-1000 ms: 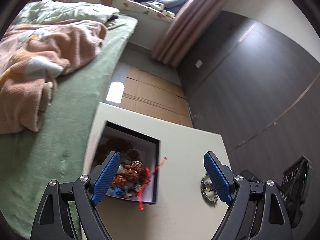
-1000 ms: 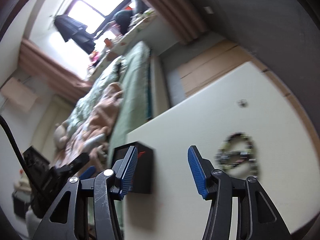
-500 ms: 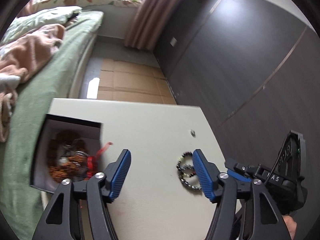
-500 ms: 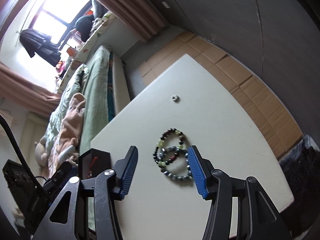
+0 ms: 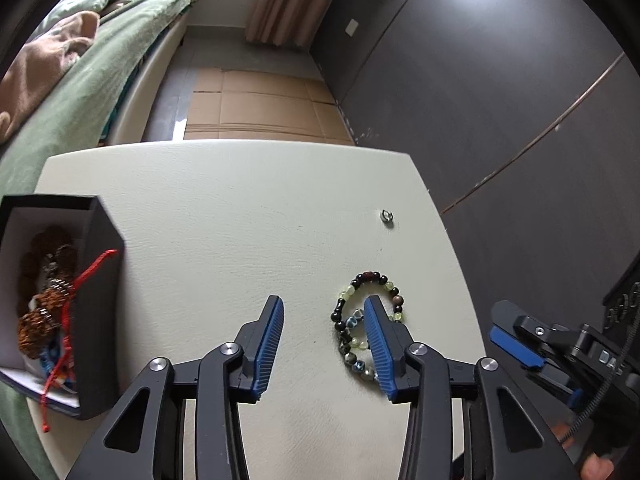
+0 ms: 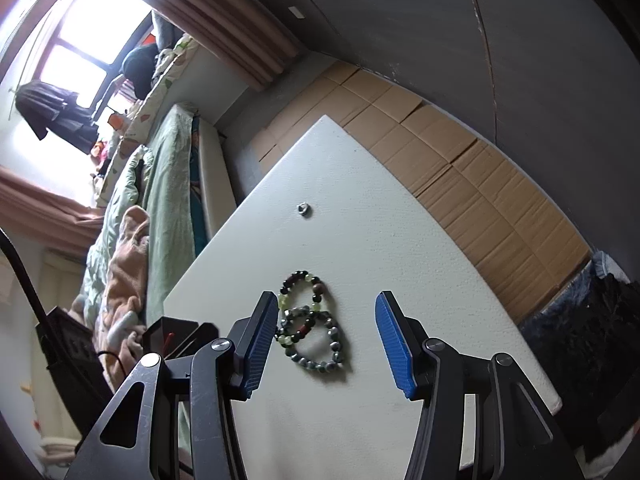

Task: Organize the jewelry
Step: 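Reach the left gripper to the dark bead bracelet and close on it, then lift dark bracelet to box with left gripper while right gripper grasps grey bead bracelet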

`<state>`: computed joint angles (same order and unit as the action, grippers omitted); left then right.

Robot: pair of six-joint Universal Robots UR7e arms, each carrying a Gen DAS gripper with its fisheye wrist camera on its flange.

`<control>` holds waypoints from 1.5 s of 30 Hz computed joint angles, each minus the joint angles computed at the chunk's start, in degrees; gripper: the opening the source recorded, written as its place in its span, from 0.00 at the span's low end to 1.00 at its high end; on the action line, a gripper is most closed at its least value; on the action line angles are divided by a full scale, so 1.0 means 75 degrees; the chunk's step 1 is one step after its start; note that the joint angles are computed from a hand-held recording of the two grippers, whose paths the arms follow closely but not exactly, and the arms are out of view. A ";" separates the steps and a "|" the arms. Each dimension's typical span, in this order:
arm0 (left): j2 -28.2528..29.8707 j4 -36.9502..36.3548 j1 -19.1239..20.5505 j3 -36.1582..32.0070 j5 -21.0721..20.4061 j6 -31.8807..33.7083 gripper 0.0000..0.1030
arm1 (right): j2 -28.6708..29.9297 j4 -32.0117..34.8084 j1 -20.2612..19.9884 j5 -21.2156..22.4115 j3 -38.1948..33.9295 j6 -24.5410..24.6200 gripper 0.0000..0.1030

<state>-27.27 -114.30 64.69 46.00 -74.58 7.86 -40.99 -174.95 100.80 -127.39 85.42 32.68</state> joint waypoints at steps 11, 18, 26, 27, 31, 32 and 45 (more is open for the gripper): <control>0.0339 0.0347 -0.0025 -0.0063 0.0448 -0.0598 0.29 | -0.0010 0.0226 0.0018 -0.0229 -0.0069 0.0060 0.51; 0.0356 0.0480 0.0014 -0.0104 0.0229 -0.0840 0.08 | 0.0089 0.0611 0.0045 -0.0313 -0.0258 0.0071 0.48; 0.0171 0.0187 0.0043 -0.0131 -0.0267 -0.0664 0.08 | 0.0260 0.1407 0.0020 -0.0350 -0.0557 -0.0022 0.39; 0.0128 0.0156 0.0028 -0.0162 -0.0301 -0.0615 0.08 | 0.0297 0.1507 0.0022 -0.0359 -0.0614 -0.0066 0.38; 0.0031 0.0046 -0.0007 -0.0316 -0.0429 -0.0457 0.08 | 0.0526 0.2065 0.0042 -0.0514 -0.0975 -0.0259 0.38; 0.0010 0.0031 -0.0012 -0.0357 -0.0468 -0.0439 0.08 | 0.0577 0.2202 0.0042 -0.0538 -0.1059 -0.0262 0.38; -0.0286 -0.0051 -0.0040 -0.0819 -0.0623 -0.0235 0.08 | 0.1406 0.4075 0.0226 -0.1657 -0.2352 -0.0808 0.11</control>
